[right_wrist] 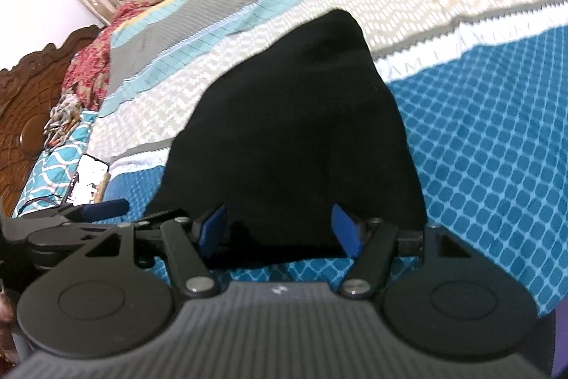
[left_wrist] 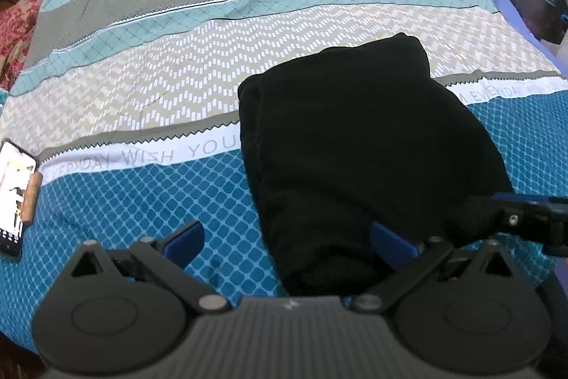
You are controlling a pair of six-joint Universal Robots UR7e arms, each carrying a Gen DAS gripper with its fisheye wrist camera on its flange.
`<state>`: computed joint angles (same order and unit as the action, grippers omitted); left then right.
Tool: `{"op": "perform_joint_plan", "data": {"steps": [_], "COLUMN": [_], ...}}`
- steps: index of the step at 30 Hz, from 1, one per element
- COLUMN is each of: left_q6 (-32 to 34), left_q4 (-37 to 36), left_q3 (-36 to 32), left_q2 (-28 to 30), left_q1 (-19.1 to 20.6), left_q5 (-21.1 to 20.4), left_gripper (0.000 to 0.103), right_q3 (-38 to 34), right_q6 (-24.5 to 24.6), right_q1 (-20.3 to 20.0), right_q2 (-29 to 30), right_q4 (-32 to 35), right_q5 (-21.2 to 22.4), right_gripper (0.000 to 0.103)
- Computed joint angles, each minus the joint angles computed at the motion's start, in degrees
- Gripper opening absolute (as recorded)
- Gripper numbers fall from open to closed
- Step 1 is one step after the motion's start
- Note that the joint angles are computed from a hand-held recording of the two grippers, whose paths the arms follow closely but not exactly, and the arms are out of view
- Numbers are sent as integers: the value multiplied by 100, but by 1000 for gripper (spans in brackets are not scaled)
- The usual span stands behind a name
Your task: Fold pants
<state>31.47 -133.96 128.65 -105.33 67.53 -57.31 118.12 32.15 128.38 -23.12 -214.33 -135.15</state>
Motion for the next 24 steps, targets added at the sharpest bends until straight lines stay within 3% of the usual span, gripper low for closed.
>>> {"op": "perform_joint_plan", "data": {"steps": [24], "left_q6": [-459], "left_q4": [617], "left_q3": [-485], "left_q2": [31], "left_q1": [330], "left_q5": [-916], "left_gripper": [103], "right_q3": [-18], "right_q6": [-299], "right_q1": [14], "right_q2": [58], "right_q4": [-416], "right_q5": [-43], "right_gripper": [69]}}
